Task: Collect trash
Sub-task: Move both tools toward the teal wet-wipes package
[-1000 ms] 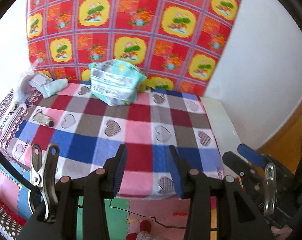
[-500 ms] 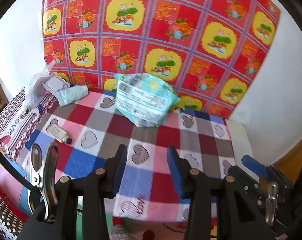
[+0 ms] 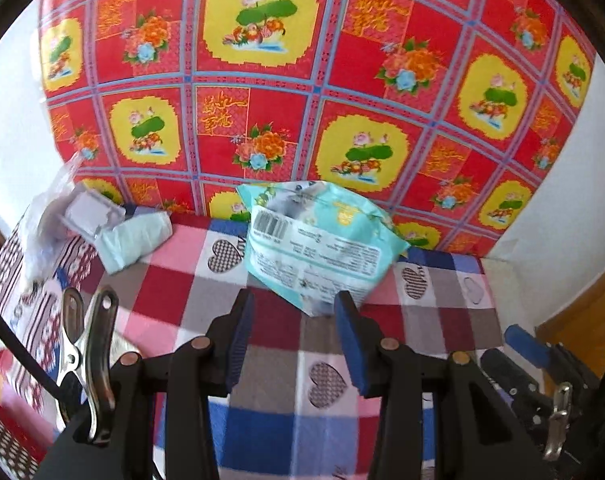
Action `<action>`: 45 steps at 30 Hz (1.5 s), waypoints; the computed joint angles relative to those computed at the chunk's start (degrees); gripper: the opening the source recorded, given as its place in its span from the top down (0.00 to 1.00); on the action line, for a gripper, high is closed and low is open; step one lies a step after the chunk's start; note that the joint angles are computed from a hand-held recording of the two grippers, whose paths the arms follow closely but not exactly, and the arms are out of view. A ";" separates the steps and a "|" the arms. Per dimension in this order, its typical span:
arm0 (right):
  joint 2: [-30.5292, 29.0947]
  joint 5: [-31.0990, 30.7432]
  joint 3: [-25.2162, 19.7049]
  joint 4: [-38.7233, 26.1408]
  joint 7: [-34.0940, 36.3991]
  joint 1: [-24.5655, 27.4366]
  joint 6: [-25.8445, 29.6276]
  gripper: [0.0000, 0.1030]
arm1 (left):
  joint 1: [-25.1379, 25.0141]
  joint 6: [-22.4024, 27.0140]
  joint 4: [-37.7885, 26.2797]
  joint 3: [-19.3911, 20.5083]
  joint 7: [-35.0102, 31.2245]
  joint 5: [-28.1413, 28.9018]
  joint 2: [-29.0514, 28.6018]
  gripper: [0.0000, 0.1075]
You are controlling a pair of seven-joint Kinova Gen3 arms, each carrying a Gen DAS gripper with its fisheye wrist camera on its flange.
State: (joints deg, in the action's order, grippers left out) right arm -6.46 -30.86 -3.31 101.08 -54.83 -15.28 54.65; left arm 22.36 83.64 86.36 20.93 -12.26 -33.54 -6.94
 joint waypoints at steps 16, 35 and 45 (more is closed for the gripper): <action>8.74 13.87 -6.52 -3.78 -20.10 -6.17 -7.00 0.48 | -11.12 -16.58 7.36 -10.49 -22.11 11.30 -0.78 0.55; 16.54 19.45 -7.92 -5.57 -31.54 -9.95 -11.98 0.48 | -18.09 -29.63 13.20 -15.93 -34.87 21.37 1.57 0.38; 20.37 23.21 -7.62 -7.24 -35.71 -11.78 -12.94 0.47 | -18.99 -30.53 12.78 -16.64 -38.04 21.92 4.31 0.37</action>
